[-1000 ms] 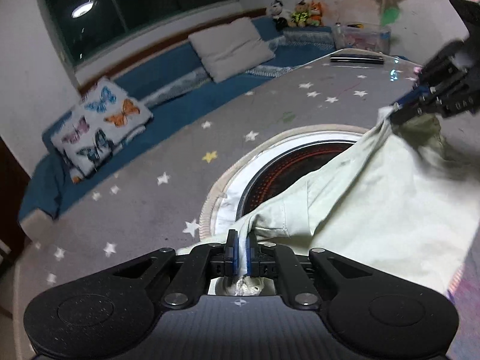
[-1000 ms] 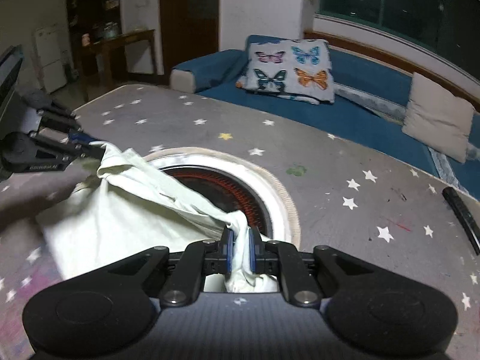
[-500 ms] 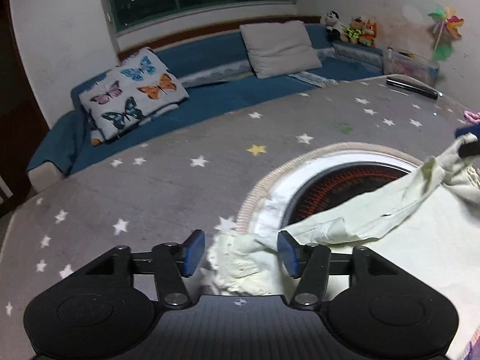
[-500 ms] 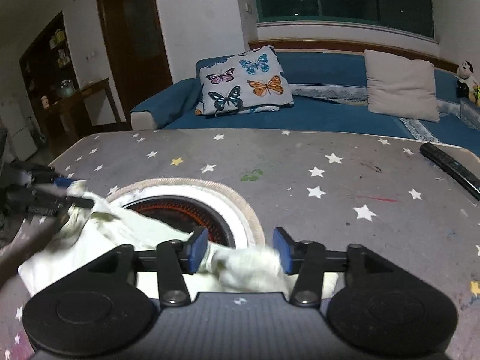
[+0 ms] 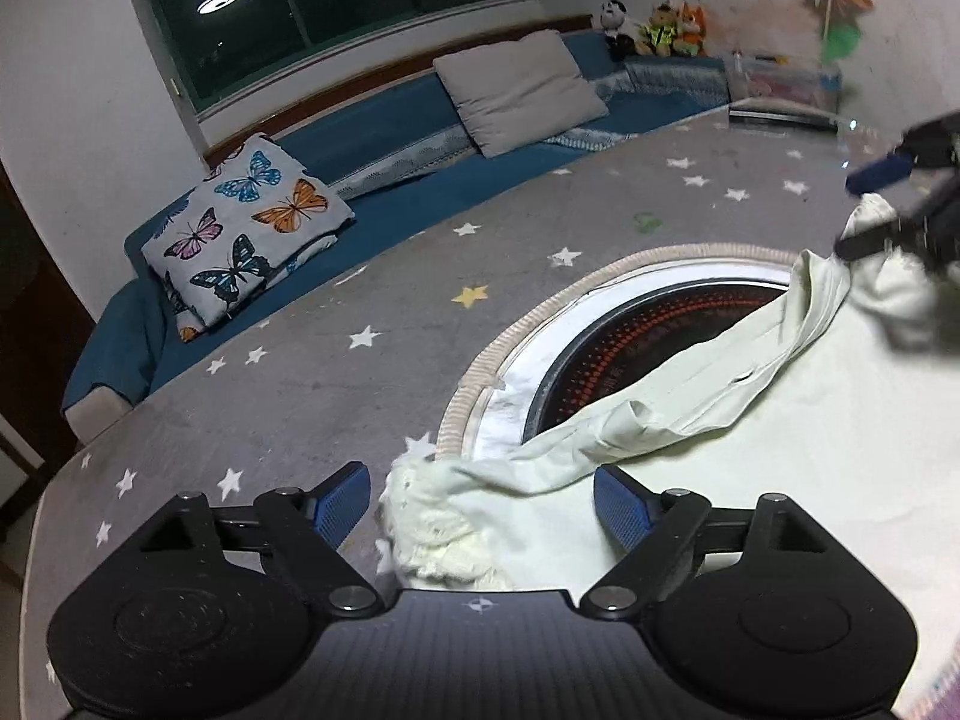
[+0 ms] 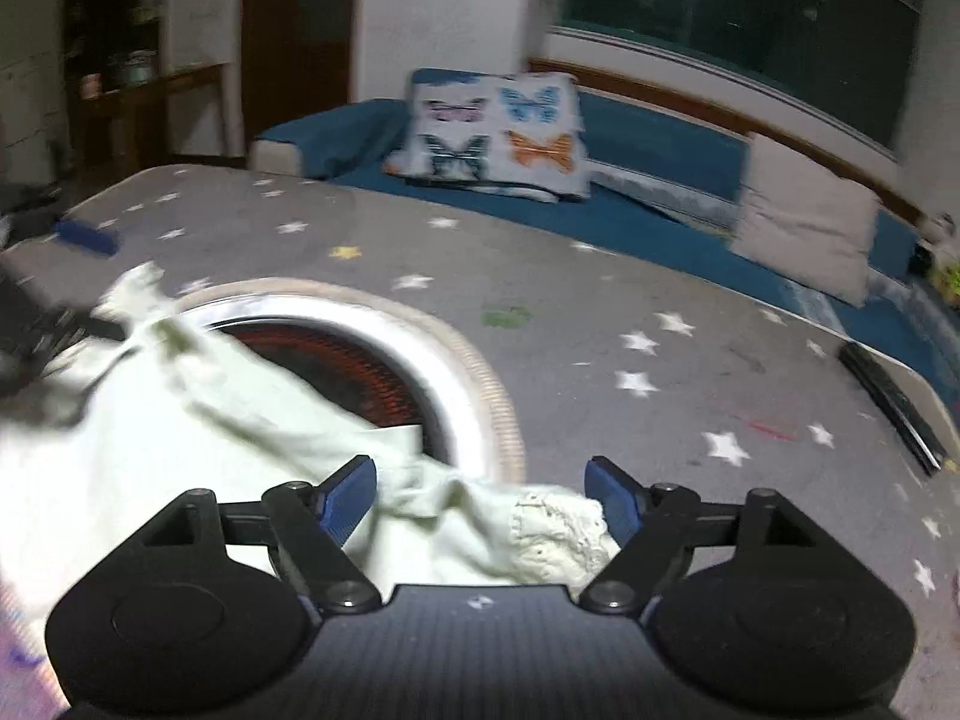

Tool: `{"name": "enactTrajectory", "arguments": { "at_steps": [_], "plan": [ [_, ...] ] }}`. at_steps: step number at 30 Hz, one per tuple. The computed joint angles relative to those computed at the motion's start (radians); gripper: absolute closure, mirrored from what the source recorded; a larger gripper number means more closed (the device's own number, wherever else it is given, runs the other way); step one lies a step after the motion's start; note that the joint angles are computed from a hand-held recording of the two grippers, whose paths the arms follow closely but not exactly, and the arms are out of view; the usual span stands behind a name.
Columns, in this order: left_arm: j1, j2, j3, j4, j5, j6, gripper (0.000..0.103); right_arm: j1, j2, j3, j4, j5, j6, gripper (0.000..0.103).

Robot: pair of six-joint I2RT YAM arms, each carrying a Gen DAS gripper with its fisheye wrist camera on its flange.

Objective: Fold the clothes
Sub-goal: 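Lay the folded hem down and open both grippers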

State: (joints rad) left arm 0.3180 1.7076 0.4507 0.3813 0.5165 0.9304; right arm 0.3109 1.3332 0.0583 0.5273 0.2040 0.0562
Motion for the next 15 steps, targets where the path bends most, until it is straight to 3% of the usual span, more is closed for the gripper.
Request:
{"name": "enactTrajectory", "arguments": {
  "at_steps": [3, 8, 10, 14, 15],
  "plan": [
    [-0.046, 0.054, 0.015, 0.069, -0.053, -0.068, 0.019, -0.036, -0.003, -0.003, 0.031, 0.014, 0.043, 0.024],
    [-0.079, 0.116, 0.061, 0.119, -0.115, -0.167, 0.018, 0.073, -0.123, -0.052, 0.023, 0.106, 0.015, 0.025],
    [-0.082, 0.126, 0.079, 0.117, -0.127, -0.199, 0.018, 0.111, -0.137, -0.045, -0.004, 0.089, 0.005, 0.026],
    [-0.071, 0.117, 0.089, 0.098, -0.118, -0.212, 0.018, 0.106, 0.0, -0.008, 0.042, -0.01, 0.025, 0.033],
    [-0.068, 0.11, 0.084, 0.099, -0.112, -0.206, 0.018, 0.096, 0.061, 0.001, 0.081, -0.019, 0.033, 0.039]
  ]
}}
